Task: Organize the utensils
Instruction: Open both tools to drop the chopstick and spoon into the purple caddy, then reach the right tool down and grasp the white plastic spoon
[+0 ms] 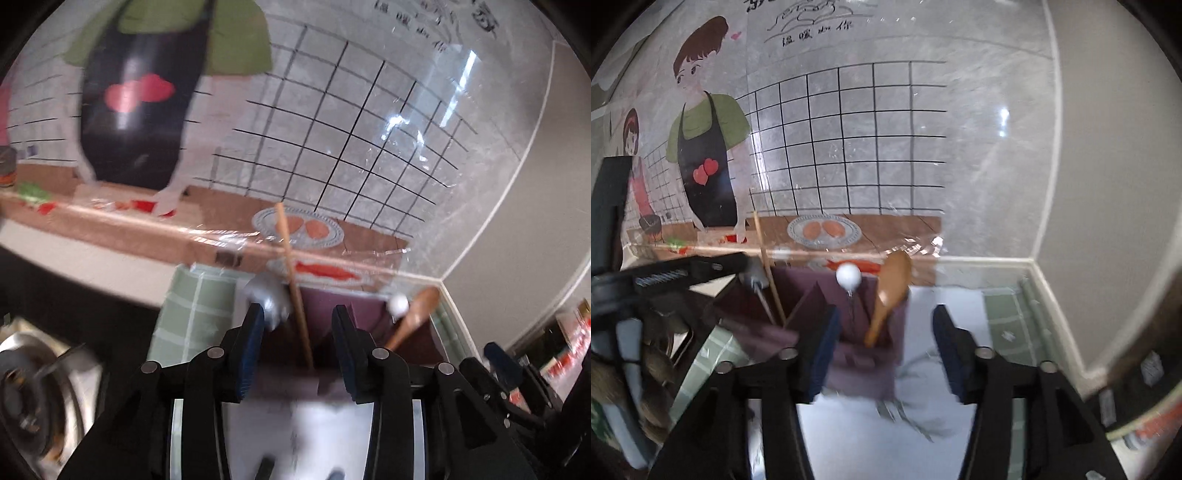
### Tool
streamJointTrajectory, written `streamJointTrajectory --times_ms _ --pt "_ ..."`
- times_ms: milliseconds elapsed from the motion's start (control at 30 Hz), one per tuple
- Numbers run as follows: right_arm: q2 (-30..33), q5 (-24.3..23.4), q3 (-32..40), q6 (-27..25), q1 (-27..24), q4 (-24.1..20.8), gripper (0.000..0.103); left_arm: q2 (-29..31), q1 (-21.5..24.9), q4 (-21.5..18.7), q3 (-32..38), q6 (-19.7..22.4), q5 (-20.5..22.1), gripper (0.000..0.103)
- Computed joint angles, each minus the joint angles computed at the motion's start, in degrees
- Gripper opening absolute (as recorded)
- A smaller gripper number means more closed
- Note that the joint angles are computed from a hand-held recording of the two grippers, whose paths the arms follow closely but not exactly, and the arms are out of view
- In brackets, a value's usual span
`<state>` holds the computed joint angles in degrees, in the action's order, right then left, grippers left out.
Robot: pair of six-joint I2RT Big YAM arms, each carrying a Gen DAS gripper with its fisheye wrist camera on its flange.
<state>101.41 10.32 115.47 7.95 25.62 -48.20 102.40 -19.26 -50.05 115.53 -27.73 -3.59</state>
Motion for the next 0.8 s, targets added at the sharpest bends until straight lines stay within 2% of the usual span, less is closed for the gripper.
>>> streamJointTrajectory --times_ms 33,133,267,333,433,567,700,800 --pt "-1.33 0.62 -1.28 -0.54 0.2 -0.39 0.068 -1.94 -0.14 -0.7 -1.85 0.45 -0.11 0.04" --pt "-4.77 1.75 -4.53 -2.77 0.99 -1.36 0.078 -6.73 -0.91 -4.81 -5.98 2.2 -1.42 0.042" --pt "-7.11 0.8 -6.34 -6.41 2.34 -4.38 0.087 -13.17 -2.27 -7.8 -13.78 3.42 -1.74 0.042" --pt "-8.0 0.38 -7.53 -8.08 3.2 -5.6 0.095 -16.58 -3.06 -8.84 -18.4 3.12 -2.23 0.042" --pt "-9.34 0.28 -10.04 -10.36 4.81 -6.37 0.102 -20.26 -3.69 -9.82 -23.59 1.8 -1.76 0.042" --pt "-9.84 -2.22 -12.6 -10.58 6.56 -8.93 0.103 -24.53 -3.72 -9.92 -29.43 -1.7 -0.98 0.042" --pt "-9.98 -6.12 -15.19 -8.59 8.29 -12.03 0.101 -27.48 -4.03 -9.75 -33.74 -4.49 -3.02 0.042" --pt "-10.35 -6.84 -17.26 -6.63 10.06 -12.16 0.098 -28.59 -3.94 -9.07 -35.86 -6.64 -2.74 0.042"
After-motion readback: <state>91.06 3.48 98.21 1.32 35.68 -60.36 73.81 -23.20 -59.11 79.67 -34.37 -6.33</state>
